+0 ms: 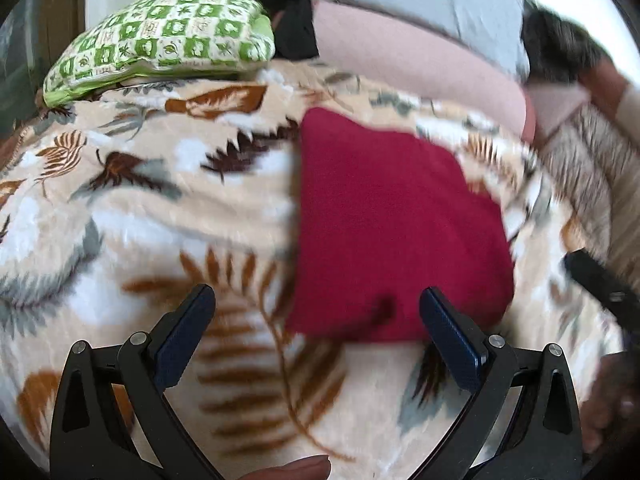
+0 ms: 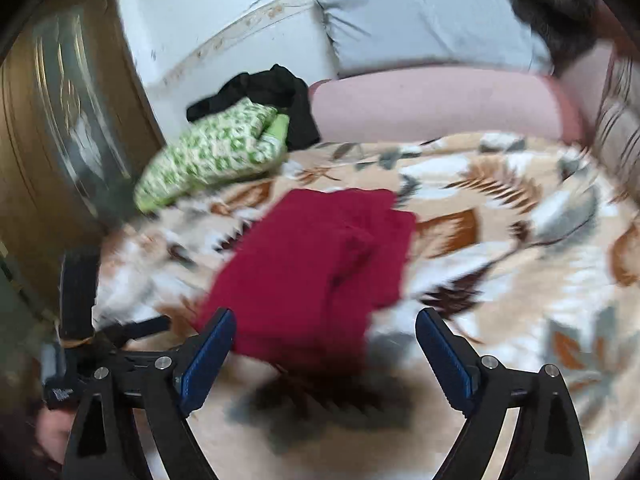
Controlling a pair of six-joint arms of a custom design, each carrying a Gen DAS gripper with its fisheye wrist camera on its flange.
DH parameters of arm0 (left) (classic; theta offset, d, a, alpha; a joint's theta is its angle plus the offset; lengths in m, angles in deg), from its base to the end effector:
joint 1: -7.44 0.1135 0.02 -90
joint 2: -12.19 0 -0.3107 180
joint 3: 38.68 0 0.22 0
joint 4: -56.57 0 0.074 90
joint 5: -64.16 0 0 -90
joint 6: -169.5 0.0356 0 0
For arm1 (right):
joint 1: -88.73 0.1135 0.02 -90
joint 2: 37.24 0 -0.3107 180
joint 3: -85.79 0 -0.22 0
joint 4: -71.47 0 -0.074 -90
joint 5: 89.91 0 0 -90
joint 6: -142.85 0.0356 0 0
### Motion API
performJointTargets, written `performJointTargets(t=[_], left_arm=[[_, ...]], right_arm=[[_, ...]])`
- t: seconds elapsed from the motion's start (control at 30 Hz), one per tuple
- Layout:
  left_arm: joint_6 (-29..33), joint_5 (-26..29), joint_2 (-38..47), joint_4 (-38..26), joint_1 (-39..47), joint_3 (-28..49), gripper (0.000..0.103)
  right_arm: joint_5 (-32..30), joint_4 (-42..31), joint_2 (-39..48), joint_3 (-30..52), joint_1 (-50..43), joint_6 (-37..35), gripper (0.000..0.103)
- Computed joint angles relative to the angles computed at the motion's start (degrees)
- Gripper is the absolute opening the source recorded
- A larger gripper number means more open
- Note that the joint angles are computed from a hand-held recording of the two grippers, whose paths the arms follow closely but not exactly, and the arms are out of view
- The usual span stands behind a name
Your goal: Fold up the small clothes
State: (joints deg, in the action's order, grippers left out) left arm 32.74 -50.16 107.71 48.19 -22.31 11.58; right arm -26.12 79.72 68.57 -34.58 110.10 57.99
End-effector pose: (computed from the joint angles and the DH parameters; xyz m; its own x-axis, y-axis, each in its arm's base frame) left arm 0.2398 -0.1202 0.1808 -0.6540 -0.3909 -0.6477 -0.3448 0.9161 -0.2047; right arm 0.3114 0.1387 0.1886 -0.6285 -0.1596 -0.7613 -0.5974 0.7258 0.3411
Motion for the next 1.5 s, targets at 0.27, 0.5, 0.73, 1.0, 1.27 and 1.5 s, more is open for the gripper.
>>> performJointTargets(t=[0.27,0.5,0.73,1.0,1.27,1.5], left_arm=[[9.27,20.50,11.03,4.52,16.12,9.71,0.102],[8.68,40.44,19.10,15.73,19.94,10.73,0.102],[7.55,44.24,19.92,25.33,21.76,5.91,0.102],[10.66,48.59,20.68,24.88,23.16,7.62,0.101],[7.90,46.73,20.02,26.61,24.58,6.71,0.066],[12.61,38.74,13.89,25.55,20.08,9.18,0.070]], right_arm=[[-9.78,-8.46,16.37,22.66,-3.30,5.40,0.090],[-14.05,-19.52,30.45,39.95,-2.94,3.86,0.090],[-9.19,-22.33,31.68,41.83,-2.50,4.17,0.088],[-14.44,-22.12,32.14,40.99,-1.83,-0.28,0.084],[-15.86,-17.71,31.36,39.44,-2.38,3.53,0.051],[-13.90,-9.77,23.68,33.91,-2.24,2.02,0.042]])
